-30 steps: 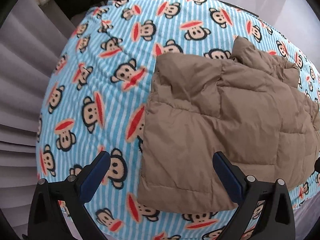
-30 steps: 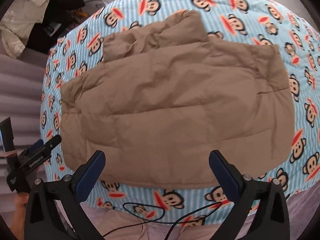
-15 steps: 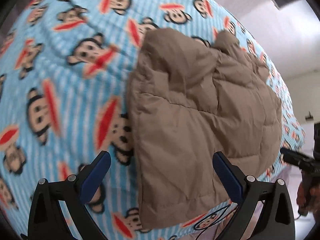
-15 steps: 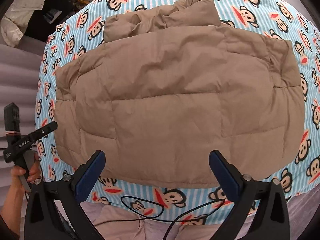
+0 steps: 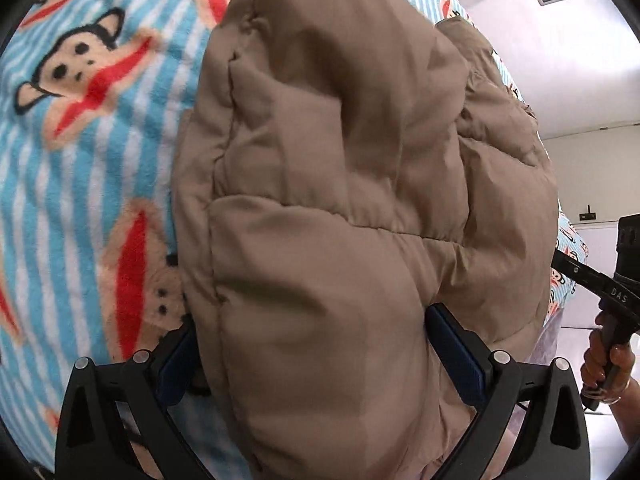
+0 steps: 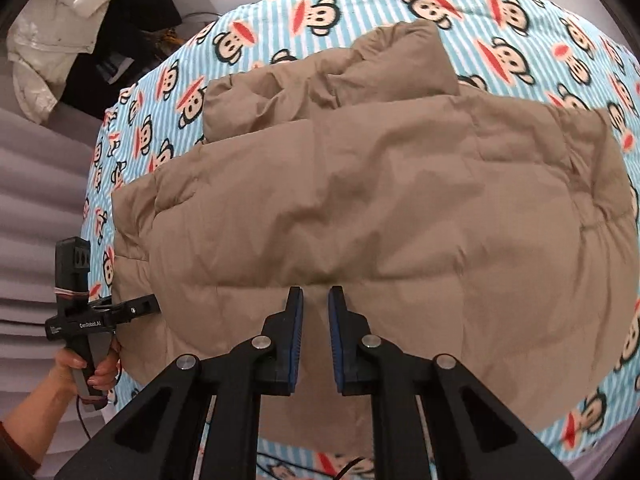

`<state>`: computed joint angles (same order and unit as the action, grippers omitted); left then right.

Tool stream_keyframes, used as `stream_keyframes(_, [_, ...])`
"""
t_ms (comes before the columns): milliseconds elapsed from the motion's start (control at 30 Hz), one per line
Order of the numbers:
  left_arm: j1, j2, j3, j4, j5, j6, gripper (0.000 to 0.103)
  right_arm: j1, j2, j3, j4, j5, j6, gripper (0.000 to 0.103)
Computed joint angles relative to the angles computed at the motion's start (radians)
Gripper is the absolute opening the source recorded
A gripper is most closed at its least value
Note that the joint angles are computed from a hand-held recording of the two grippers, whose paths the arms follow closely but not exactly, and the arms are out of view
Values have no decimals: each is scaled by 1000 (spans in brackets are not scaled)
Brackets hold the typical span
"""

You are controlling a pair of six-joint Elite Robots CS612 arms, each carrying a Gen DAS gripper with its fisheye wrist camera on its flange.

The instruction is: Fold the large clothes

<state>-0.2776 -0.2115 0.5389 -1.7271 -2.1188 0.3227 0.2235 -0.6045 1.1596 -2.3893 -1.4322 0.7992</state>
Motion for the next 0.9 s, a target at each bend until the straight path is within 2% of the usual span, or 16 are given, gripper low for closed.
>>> stream_keyframes(133, [-5,19,-35,42,-14,5,100,-3,15,-7,-4,11,5,14])
stream_keyframes(167, [-5,23,-43,55,-25,15,92,-3,18,-7,-11,12,10,14])
stream_keyframes(200, [-3,37,-74,106,-67,42,69,-5,21,-6,-19,14,16,14])
stream_keyframes(233, [1,60,-124,173,-104,58,55,-5,23,-4,-27,13,21,14])
stream_keyframes(267, [5,79,-162,234,-156,62,37,-5,25,-4,-33,12,26,14])
stream_keyframes(300, [5,82,-171,252,-173,65,32,-5,26,-2,-39,11,29,14])
stream_keyframes(333, [1,63,-142,228,-159,63,28,-5,29,-3,-44,7,36,14])
stream_keyframes(433, [-8,15,-78,196,-148,60,23,-8,33,6,-76,9,67,14])
stream_keyframes(633, [-27,-122,83,120,-207,72,23,-19,36,39,-148,31,122,14])
stream_keyframes(800, [-84,-242,236,3,-198,49,23,-32,40,70,-213,77,137,14])
stream_keyframes(900, [-125,-278,284,-39,-188,2,23,-47,37,108,-289,135,173,13])
